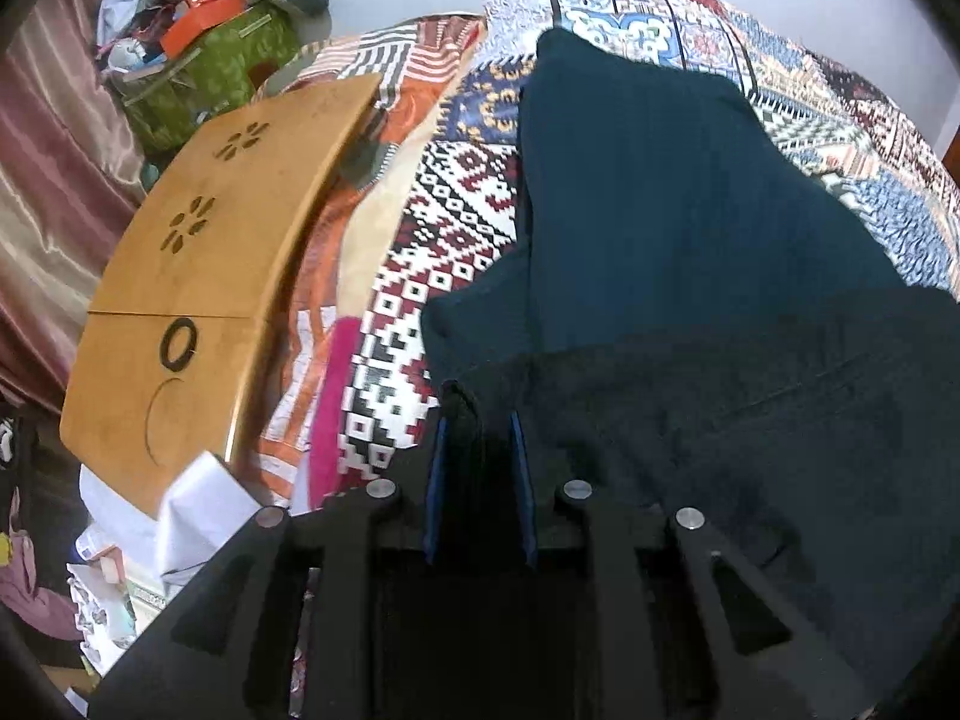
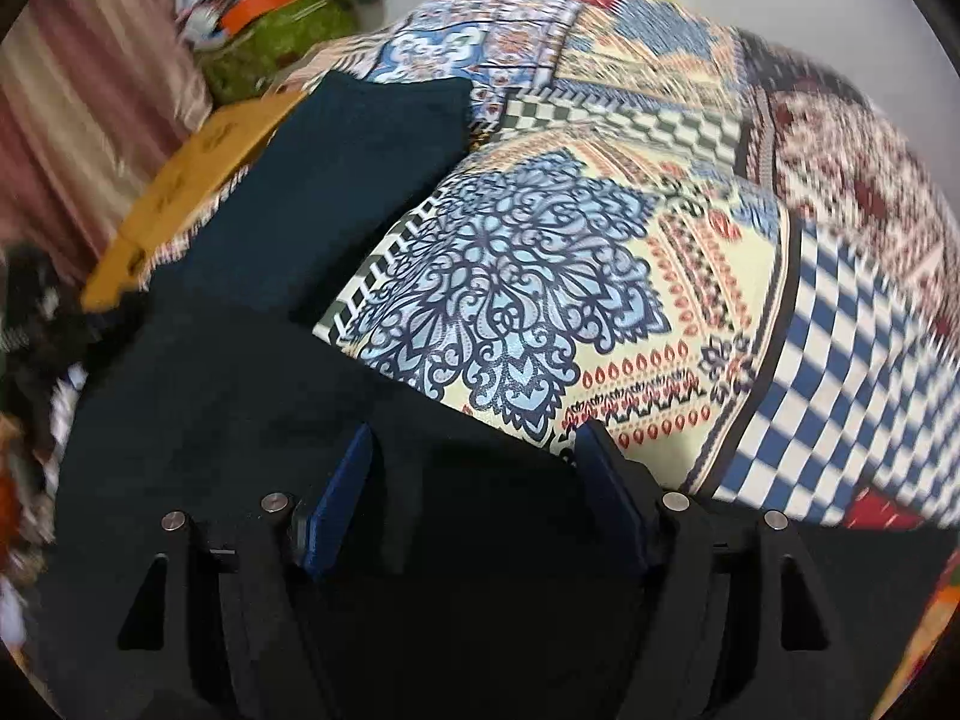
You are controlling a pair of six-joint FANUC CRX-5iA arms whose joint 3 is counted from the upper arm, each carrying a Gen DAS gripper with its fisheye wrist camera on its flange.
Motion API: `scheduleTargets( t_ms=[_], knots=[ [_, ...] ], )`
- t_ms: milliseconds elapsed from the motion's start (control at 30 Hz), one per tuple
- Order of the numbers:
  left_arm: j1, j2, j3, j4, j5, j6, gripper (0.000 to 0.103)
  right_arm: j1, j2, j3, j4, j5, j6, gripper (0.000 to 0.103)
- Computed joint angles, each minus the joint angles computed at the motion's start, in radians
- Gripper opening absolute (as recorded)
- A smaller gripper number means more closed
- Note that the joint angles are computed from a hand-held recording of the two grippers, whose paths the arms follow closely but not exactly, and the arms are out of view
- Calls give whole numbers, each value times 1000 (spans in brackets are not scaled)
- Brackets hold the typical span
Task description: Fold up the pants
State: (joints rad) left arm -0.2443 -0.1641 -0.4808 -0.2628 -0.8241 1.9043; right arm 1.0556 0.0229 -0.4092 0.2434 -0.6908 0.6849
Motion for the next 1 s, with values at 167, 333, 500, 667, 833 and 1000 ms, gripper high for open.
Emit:
scheduleTargets(
  t_ms=[167, 333, 500, 667, 833, 1000],
  knots=[
    [-37, 13, 15, -67, 2, 70, 22, 43, -24, -46, 67, 4, -77, 50],
    [-127, 12, 65, -218, -68, 206, 22, 86, -41, -106, 201, 9, -225, 30],
    [-225, -39, 105, -356, -124, 320, 22, 133, -20, -114, 335, -32, -336, 6],
    [-213, -134, 111, -341, -127, 288, 22, 139, -66, -133, 397, -55, -422, 5],
    [-240, -271, 84, -360, -109, 322, 22, 194, -179, -176, 513, -137, -543, 5],
    [-327, -353, 84, -395, -177, 319, 22, 318, -259, -187, 563, -258, -614, 5]
  ],
)
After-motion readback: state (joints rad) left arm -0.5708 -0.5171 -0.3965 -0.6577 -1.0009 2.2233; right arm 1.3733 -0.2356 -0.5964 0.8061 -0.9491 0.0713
